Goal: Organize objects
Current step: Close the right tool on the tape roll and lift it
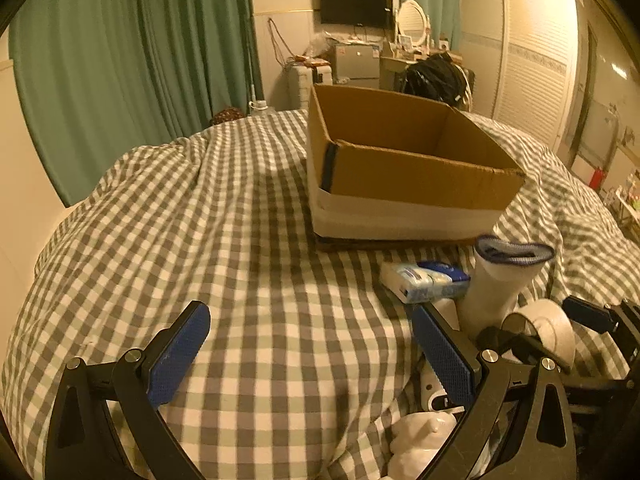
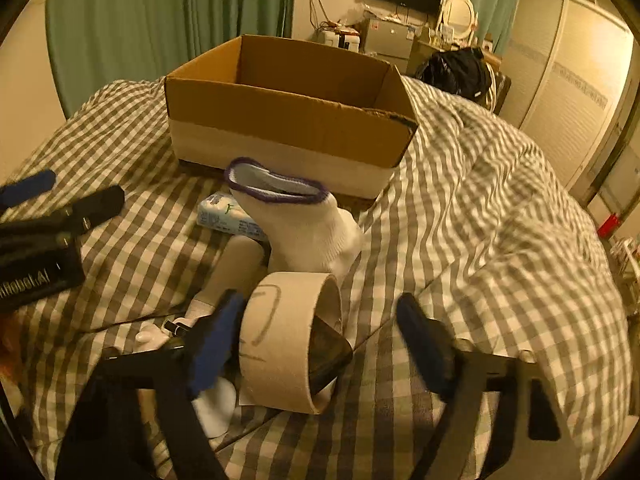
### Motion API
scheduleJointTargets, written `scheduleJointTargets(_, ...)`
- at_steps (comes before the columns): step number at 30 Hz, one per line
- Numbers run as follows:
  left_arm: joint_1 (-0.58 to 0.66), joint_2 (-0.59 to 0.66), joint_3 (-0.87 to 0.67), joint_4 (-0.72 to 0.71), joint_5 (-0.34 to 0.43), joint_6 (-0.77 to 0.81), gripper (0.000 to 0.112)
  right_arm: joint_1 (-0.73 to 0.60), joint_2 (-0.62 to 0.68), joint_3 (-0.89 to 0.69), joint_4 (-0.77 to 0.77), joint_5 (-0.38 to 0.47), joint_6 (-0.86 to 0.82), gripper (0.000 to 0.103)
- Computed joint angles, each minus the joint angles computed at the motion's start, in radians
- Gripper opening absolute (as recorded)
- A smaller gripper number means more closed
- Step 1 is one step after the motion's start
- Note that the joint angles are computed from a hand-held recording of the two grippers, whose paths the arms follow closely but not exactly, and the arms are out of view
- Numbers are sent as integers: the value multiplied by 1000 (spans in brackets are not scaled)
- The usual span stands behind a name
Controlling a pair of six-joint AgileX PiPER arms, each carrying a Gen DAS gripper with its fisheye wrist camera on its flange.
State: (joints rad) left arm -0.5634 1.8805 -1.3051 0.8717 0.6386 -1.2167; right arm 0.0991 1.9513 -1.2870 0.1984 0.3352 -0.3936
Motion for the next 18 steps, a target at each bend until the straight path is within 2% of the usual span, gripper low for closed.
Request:
scheduleJointTargets(3, -6, 19, -16, -23, 3, 30, 103, -19, 6, -8, 121, 19, -123, 59)
scheduleJointTargets(5, -10, 30, -28, -39, 5, 49, 103, -26, 4, -5, 183, 23, -189, 44)
scheduleJointTargets(8, -16, 38, -31, -53, 0, 65, 103, -34, -14, 13, 269, 16, -270, 31)
scheduleJointTargets(18, -34, 80, -64, -155, -25, 174, 103, -91, -68, 36, 538, 57, -528, 31)
